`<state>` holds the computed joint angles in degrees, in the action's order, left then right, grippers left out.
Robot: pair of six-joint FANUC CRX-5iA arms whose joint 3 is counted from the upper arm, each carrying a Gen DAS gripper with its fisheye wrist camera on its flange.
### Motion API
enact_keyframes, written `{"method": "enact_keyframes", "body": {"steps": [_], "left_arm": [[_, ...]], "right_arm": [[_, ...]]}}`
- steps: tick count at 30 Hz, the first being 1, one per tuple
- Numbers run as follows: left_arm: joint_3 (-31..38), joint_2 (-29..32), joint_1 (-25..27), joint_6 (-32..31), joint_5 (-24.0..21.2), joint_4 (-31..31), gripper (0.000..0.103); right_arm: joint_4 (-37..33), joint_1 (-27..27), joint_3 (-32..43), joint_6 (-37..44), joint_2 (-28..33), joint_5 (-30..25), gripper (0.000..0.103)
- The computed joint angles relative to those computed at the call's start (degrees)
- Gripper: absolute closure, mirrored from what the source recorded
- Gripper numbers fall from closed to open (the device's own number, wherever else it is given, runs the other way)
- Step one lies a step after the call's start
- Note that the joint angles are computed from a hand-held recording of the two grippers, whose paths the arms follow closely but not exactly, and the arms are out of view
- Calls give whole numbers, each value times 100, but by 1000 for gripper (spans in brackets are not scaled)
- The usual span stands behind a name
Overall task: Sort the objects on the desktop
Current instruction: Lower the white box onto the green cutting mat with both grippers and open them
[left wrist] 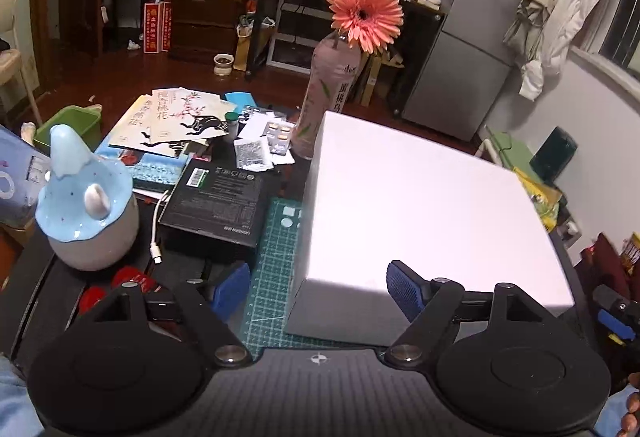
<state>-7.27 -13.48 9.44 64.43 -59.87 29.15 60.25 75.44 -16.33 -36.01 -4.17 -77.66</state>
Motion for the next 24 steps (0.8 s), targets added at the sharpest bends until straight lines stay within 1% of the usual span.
{"method": "enact_keyframes", "body": {"steps": [3,10,15,17,20,24], "left_arm": [[-60,-148,-63,38,19,-315,21],[-256,-460,-113,-120,-203,-630,21],[-325,-606,-185,-134,-463,-793,21],[-343,-638,-209,-60,-560,-854,21],[-355,-687,-259,97,-693,-999,21],[-384,-786,-339,171,-743,-1193,21]], "right_arm": [[-213,89,255,351,185,-195,26],[-642,288,860,1056,627,-584,21],[-880,416,1138,1132,850,-554,21],[-988,438,1283,1287,960,-558,21],[-1178,461,1588,1523,1183,-652,21],[-1535,473,2023,1438,1440,-849,20]]}}
